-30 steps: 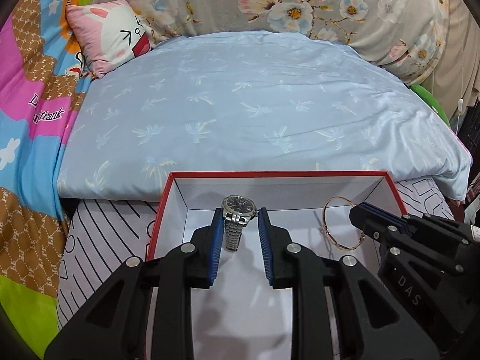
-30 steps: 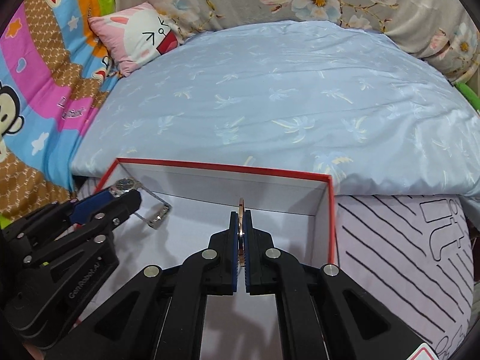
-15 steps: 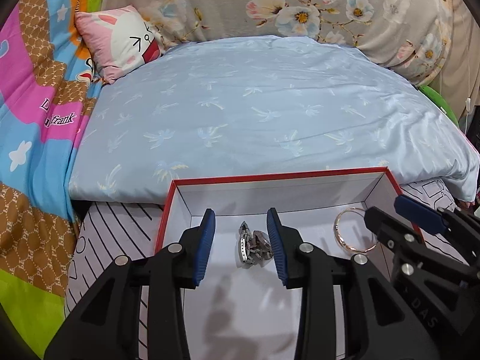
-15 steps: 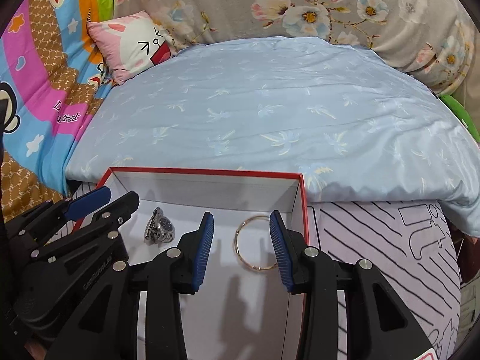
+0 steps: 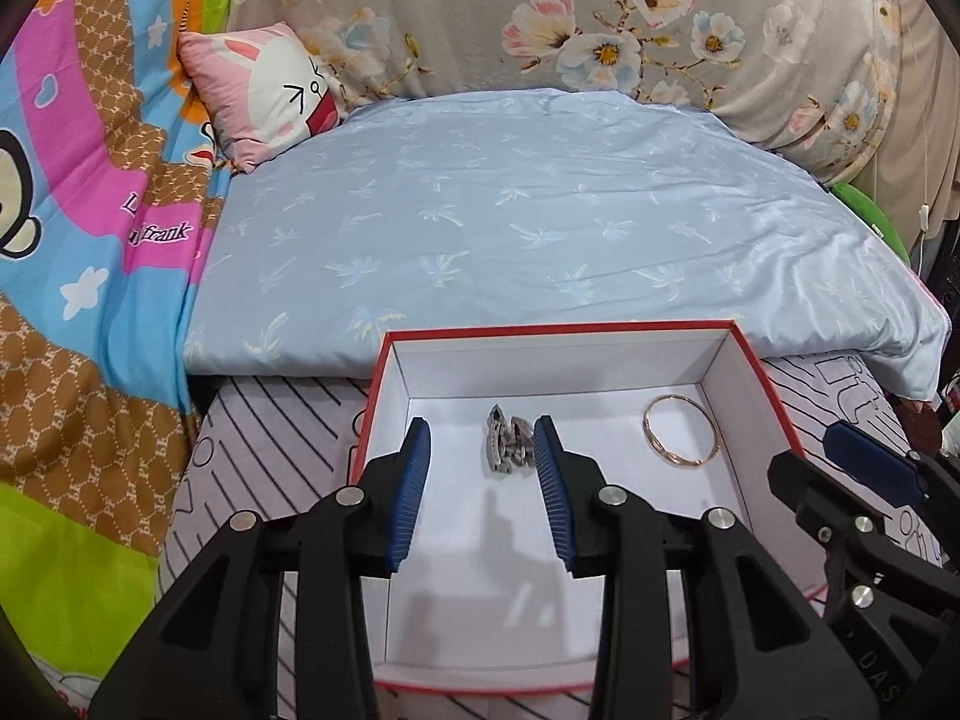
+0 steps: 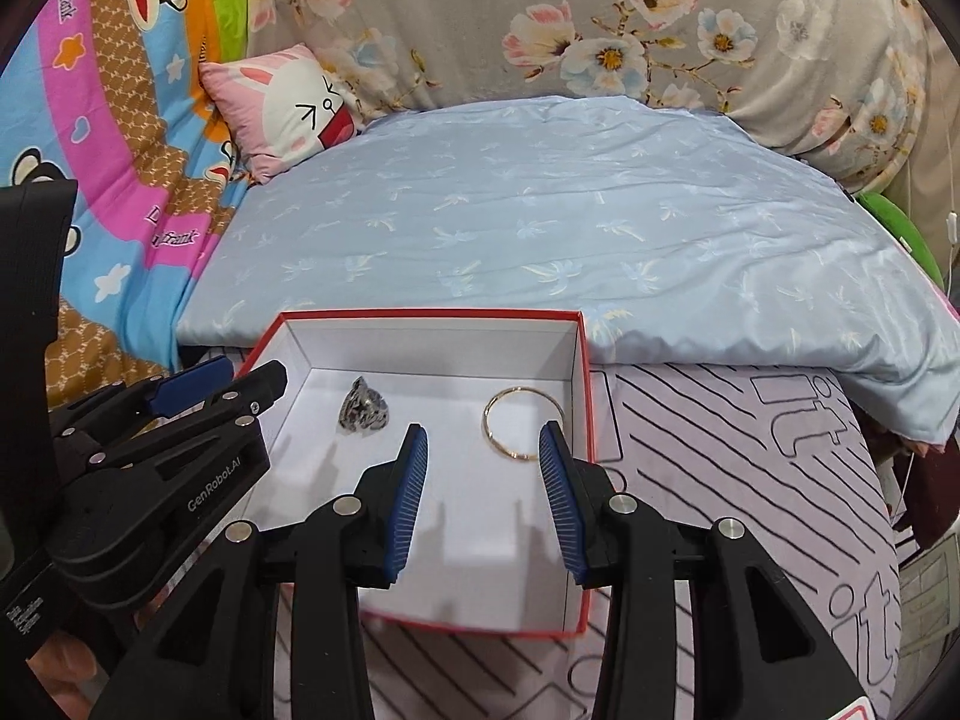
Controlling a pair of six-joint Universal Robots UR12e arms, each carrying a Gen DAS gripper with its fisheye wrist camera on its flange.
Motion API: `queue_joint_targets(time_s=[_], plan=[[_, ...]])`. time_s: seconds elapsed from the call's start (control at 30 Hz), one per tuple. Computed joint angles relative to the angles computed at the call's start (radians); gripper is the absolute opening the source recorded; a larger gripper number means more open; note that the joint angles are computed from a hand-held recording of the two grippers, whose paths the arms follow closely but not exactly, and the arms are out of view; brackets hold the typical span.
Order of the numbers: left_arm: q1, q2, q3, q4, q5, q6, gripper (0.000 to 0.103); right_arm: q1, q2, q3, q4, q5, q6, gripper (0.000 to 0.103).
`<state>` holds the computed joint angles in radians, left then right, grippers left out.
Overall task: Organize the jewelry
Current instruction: 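Open both tools to release the watch and bangle inside the box, then move both tools back over the remaining jewelry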
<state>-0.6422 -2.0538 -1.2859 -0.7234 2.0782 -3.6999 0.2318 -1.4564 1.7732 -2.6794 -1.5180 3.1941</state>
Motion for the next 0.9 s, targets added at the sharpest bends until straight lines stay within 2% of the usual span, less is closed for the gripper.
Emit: queue_joint_targets(time_s=[0.23, 0.57, 0.9], plan=[[-0.033, 0.043, -0.038, -0.008, 0.014, -0.024, 0.038, 0.000, -0.075, 0.068, 0.005, 0.011, 0.004, 0.039], [-0.077, 0.119, -0.138, -0.037, 0.028, -0.117, 0.039, -0.008, -0.186, 0.179, 0.042, 0.001, 0.008, 0.039], [-0.109, 0.182, -0.232, -0.091, 0.011, -0.210, 0.039, -0.024, -0.274, 0.265, 0.106, 0.006, 0.011, 0.039]])
